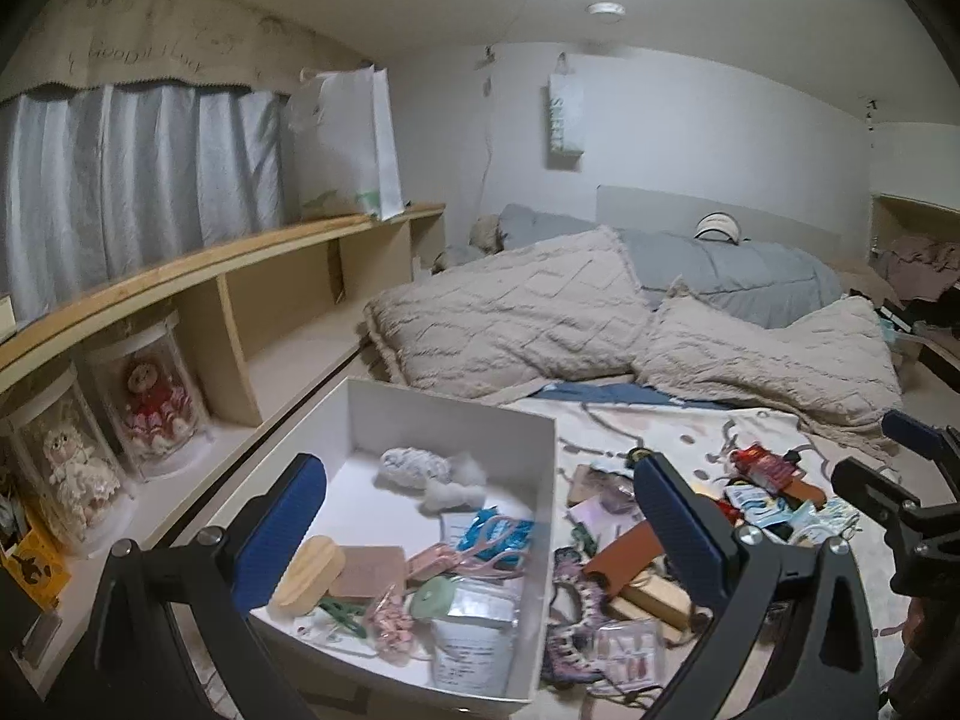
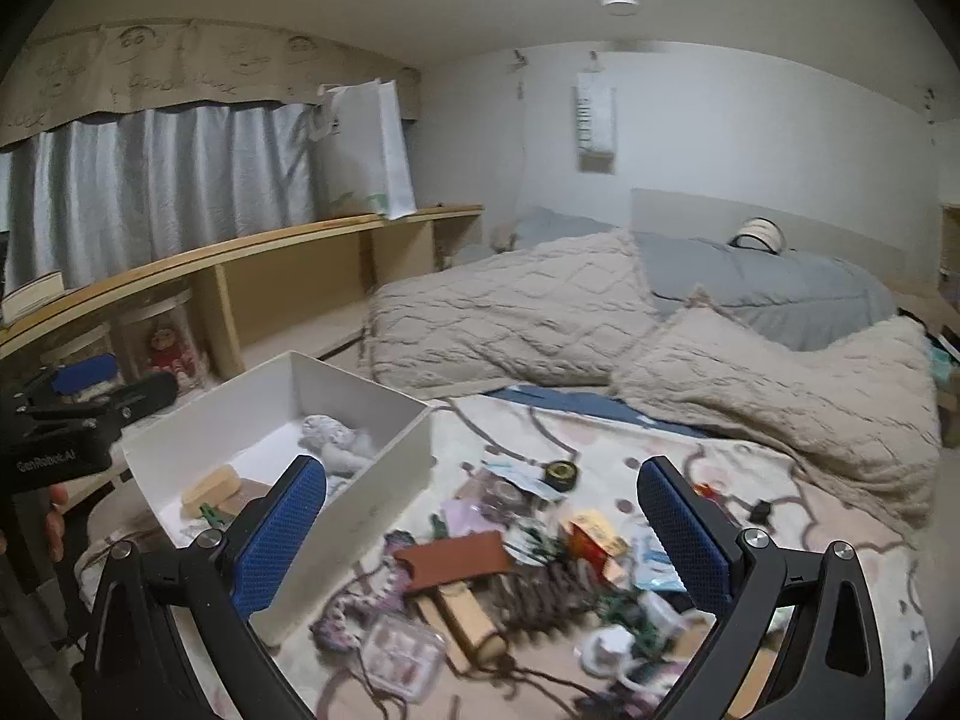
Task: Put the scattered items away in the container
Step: 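Withdraw both tools from the box back over the pile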
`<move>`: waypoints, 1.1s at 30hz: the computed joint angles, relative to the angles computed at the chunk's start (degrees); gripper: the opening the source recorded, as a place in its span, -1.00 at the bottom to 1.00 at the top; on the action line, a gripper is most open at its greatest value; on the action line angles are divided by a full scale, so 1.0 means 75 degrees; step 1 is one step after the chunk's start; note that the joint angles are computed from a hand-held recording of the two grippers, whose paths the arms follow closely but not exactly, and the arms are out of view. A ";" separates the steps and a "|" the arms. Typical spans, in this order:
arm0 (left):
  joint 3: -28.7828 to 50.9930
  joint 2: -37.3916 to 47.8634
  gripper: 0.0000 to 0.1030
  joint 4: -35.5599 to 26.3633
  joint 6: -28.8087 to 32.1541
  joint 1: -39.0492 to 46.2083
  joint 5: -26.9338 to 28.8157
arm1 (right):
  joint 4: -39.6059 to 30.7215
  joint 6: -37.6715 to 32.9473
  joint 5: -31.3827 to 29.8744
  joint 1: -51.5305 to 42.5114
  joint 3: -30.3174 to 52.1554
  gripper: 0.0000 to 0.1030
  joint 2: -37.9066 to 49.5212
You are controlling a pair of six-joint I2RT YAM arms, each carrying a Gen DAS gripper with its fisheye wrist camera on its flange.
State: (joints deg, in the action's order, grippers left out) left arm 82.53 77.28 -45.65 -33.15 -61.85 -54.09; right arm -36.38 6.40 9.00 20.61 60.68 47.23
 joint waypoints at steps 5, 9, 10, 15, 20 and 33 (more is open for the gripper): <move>0.0276 0.0343 1.00 -0.0144 -0.0360 -0.0433 -0.0213 | -0.0327 -0.0240 -0.0202 -0.0605 -0.0184 1.00 -0.0662; 0.0211 0.0455 1.00 0.0227 -0.0451 -0.0751 -0.0251 | -0.0391 -0.0427 -0.0531 -0.1191 -0.0389 1.00 -0.1149; 0.0196 0.0480 1.00 0.0317 -0.0435 -0.0813 -0.0271 | -0.0386 -0.0461 -0.0699 -0.1393 -0.0441 1.00 -0.1250; -0.0124 0.0424 1.00 0.1042 -0.0116 -0.0973 -0.0408 | -0.0275 -0.0657 -0.0982 -0.2011 -0.0791 1.00 -0.1799; -0.0738 0.0145 1.00 0.1861 0.0133 -0.0841 -0.0048 | -0.0246 -0.0614 -0.2226 -0.3418 -0.1086 1.00 -0.2238; -0.1362 0.0199 1.00 0.2899 0.0386 -0.0680 0.0093 | -0.0198 -0.0822 -0.4957 -0.6630 -0.1404 1.00 -0.2326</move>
State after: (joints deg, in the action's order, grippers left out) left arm 72.32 78.77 -23.91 -30.26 -66.95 -53.39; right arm -37.86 0.23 -28.18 -29.12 50.15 29.79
